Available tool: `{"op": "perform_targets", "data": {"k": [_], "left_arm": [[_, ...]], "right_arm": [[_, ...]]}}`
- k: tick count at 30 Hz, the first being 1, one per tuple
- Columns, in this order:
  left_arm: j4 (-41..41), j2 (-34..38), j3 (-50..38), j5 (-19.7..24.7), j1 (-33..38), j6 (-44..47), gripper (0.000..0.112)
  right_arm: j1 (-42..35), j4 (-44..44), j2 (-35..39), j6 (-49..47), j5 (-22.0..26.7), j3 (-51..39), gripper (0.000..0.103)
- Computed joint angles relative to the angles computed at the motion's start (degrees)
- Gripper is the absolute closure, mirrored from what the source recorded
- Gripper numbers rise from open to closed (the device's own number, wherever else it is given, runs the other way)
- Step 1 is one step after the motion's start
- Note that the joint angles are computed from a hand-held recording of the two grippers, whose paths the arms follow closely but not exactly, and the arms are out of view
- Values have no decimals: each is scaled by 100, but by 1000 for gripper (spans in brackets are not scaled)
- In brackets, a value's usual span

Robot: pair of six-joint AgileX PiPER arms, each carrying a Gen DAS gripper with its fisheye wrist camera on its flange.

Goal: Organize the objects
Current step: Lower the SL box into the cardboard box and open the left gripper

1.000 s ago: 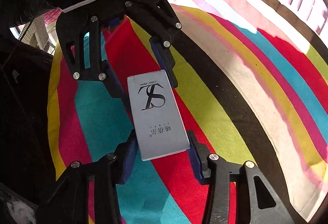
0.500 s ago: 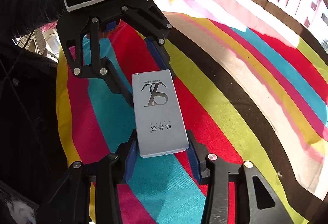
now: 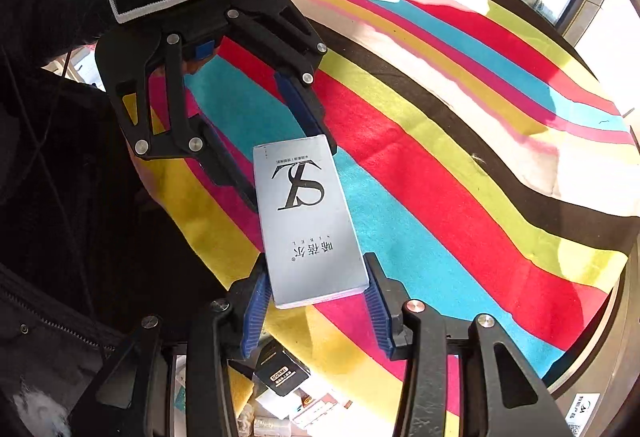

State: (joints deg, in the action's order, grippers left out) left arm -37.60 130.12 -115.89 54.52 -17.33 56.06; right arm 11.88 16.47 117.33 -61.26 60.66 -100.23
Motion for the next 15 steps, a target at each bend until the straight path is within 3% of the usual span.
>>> {"op": "perform_targets", "data": {"k": [8,15], "left_arm": [[366,1199,-2031,855,-702,-747,57],[863,1733,-2923,1160,-1203,-1533,55]], "right_arm": [[-646,-171,-1002,282,-471,1662,57],[-966,-158,-1373,519,-849,2556,57]]}}
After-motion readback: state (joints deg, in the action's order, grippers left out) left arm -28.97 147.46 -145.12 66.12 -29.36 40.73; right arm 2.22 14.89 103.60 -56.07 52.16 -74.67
